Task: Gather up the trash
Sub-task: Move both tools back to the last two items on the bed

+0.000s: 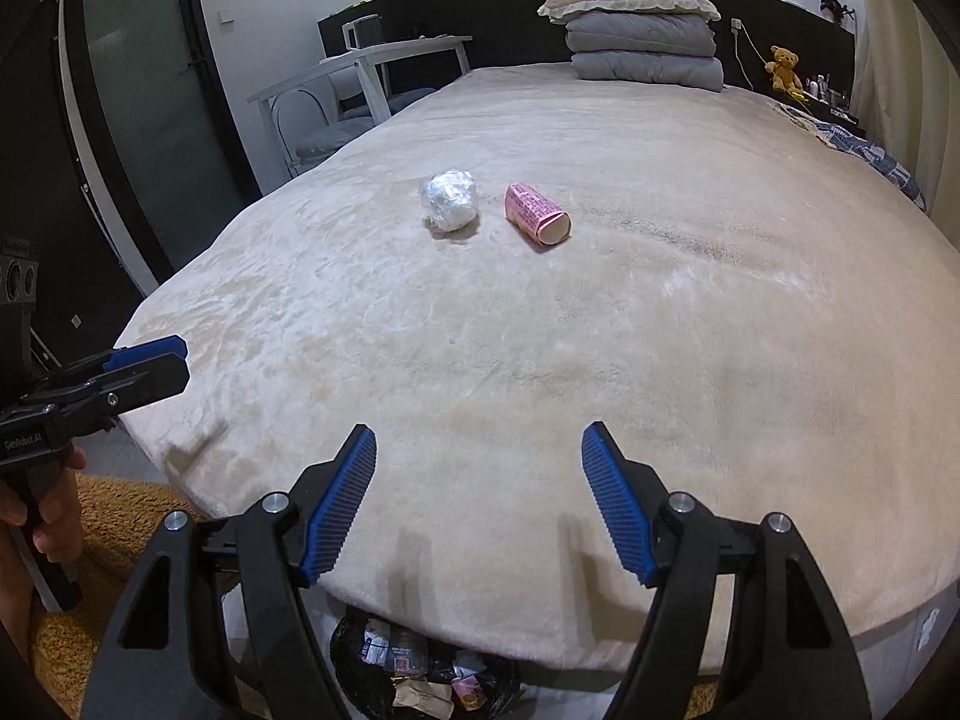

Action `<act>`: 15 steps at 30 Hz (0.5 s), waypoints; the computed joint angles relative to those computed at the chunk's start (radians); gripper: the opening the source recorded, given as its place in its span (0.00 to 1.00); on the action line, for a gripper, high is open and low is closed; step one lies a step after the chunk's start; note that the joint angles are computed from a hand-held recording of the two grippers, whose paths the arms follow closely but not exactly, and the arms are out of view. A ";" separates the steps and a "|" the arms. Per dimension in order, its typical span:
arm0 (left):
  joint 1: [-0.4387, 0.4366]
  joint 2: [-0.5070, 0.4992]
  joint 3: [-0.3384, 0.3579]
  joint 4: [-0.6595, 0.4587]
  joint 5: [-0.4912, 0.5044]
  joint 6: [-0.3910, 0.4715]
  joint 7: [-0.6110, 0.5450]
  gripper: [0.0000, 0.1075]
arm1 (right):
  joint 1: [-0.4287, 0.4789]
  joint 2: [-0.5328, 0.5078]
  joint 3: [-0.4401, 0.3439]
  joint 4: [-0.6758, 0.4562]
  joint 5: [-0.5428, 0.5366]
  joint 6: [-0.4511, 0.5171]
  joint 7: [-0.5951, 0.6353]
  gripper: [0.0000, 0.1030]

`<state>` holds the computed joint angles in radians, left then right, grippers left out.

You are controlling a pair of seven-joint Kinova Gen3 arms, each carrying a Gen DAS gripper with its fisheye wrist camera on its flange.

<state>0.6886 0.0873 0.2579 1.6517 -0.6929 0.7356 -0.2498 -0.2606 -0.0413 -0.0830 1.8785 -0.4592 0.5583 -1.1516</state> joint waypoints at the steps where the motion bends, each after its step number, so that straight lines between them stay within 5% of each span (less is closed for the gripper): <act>1: -0.014 0.004 -0.006 -0.005 0.015 -0.012 -0.027 0.62 | 0.000 0.016 0.000 -0.017 0.008 0.001 -0.004 0.69; 12: -0.136 0.065 -0.081 -0.082 0.181 -0.093 -0.270 0.75 | 0.026 0.198 -0.044 -0.233 0.098 -0.001 -0.042 0.70; 15: -0.151 0.087 -0.105 -0.100 0.211 -0.104 -0.312 0.83 | 0.050 0.251 -0.067 -0.288 0.087 0.000 -0.014 0.84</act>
<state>0.5373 0.1744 0.1529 1.5513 -0.4824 0.6314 -0.5614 -0.2103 0.2097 -0.1503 1.5900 -0.3717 0.5579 -1.1657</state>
